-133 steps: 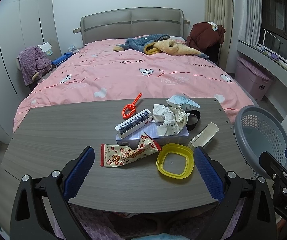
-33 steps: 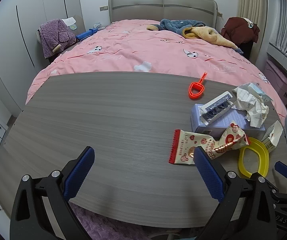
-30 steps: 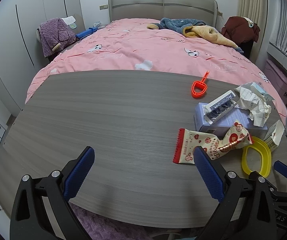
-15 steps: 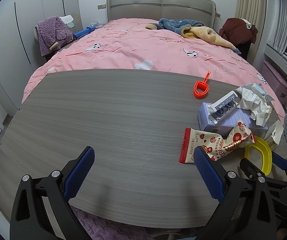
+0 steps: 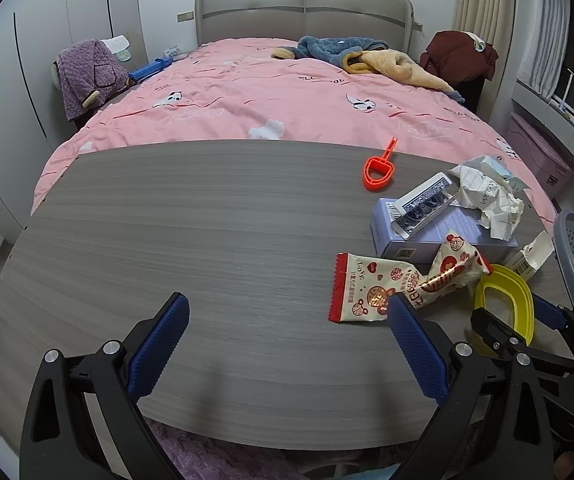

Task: Collect trash
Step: 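Reach the right tool to the yellow plastic lid and close on it, then lift the yellow lid with the right tool while the left tool grasps the snack wrapper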

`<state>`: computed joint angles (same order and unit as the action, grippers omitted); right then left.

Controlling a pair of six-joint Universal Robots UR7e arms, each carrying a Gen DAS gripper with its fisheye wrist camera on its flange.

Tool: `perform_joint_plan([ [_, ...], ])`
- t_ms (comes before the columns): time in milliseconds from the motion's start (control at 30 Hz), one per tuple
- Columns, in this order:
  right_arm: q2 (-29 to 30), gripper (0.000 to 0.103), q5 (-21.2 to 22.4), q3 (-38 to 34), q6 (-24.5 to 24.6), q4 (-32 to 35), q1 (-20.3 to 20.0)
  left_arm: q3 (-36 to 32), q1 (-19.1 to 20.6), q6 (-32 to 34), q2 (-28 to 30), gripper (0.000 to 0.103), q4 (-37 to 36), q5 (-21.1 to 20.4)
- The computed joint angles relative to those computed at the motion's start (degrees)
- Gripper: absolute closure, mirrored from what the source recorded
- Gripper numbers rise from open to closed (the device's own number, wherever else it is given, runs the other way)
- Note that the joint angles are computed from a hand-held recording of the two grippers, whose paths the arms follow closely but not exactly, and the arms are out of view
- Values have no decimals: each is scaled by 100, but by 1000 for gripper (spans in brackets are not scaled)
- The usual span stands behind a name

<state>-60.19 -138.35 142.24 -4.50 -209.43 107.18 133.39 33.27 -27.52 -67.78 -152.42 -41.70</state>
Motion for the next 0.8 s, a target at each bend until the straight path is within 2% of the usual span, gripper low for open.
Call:
perform_joint_plan([
  [300, -350, 29, 12, 282, 206, 253, 273, -89, 121, 280, 89, 8, -275, 16],
  [633, -726, 29, -80, 480, 450, 351, 437, -620, 592, 745, 650, 8, -541, 130],
  [800, -973, 29, -114, 586, 530, 354, 414, -687, 634, 854, 845, 8, -444, 127],
])
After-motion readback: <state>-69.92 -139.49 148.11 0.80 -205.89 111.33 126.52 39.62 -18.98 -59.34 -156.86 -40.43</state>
